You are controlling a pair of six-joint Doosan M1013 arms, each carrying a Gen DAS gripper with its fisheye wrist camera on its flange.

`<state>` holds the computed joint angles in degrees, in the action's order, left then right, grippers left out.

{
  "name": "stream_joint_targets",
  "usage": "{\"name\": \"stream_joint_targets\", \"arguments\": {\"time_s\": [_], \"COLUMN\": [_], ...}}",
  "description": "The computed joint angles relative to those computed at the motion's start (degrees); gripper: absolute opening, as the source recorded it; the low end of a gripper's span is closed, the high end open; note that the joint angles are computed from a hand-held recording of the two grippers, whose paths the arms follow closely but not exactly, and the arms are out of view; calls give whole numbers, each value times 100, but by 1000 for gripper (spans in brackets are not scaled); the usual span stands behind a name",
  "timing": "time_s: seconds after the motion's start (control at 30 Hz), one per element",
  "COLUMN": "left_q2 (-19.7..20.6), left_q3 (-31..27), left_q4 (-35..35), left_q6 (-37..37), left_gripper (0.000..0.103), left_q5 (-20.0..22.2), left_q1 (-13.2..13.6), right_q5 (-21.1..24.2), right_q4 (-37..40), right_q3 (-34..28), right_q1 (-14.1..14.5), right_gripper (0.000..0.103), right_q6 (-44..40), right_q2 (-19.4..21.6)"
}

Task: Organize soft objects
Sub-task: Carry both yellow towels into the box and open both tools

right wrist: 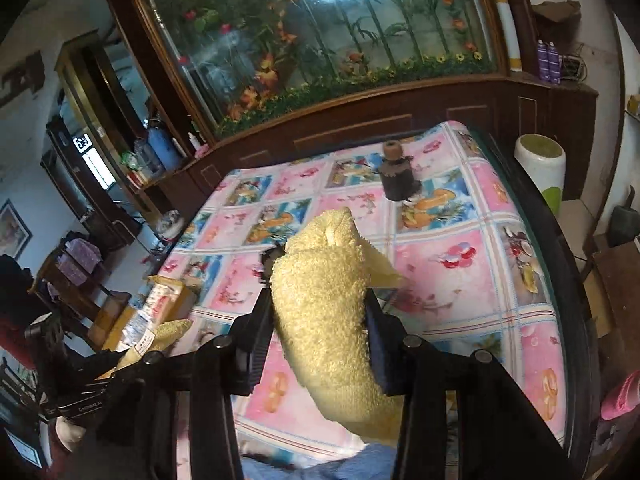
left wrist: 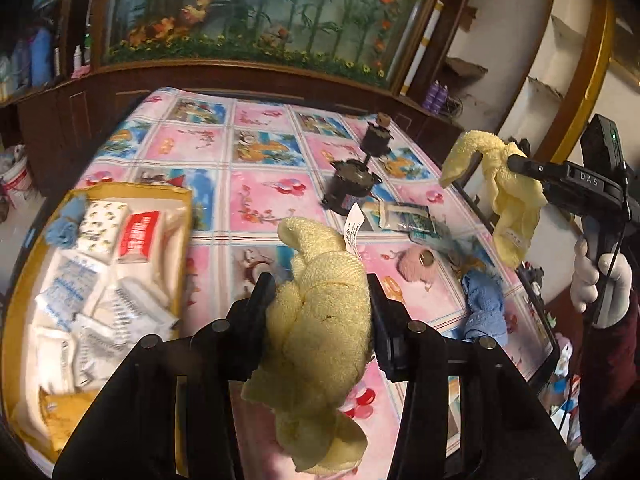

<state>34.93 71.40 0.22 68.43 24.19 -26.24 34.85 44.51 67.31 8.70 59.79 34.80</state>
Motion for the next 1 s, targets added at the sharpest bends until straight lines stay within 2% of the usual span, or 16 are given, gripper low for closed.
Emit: {"name": "stream_joint_targets", "arguments": {"time_s": [0.07,0.17,0.23,0.33,0.5,0.6,0.7,0.77,0.87,0.9,1.0], "left_q2": [-262,-505,-603,-605,-392,-191,17,70,55,58,42], "left_q3": [322,631,756,782,600,416,233,237,408,472,519], "left_q4": [729,2046,2443,2786,2671,2578,1937,1537,1047,989,1650], "left_q6": [-766,-2116,-2589,-2920,-2649,-2505,-1956,-1692,-1576,-1677,-2302], "left_gripper": [44,44,44,44,45,45,46,46,61,63,64], "left_q5": [-123,-34,156,484,914,1152,1317,1230,815,732,807], "left_q1": [55,140,231,361,595,708,816,870,926,938,812], "right_q5": [180,615,917,1456,2366,2493,2350,2352,2349,2395,2602], "right_q4": [376,833,1033,1372,1917,1995,1661,1358,933,698,221], "right_q3": [-45,-248,-428,-848,-1779,-2221,-2673,-3094,-3615,-3911,-4507], "right_q1": [98,281,395,547,751,907,1090,1182,1297,1340,1430], "right_gripper": [42,42,42,42,42,43,44,43,44,44,44], "right_q6": [-355,-737,-808,-646,150,611,1282,1806,2431,2697,3263], "right_q2": [-14,94,225,535,1240,1595,1941,2233,2575,2736,3069]}}
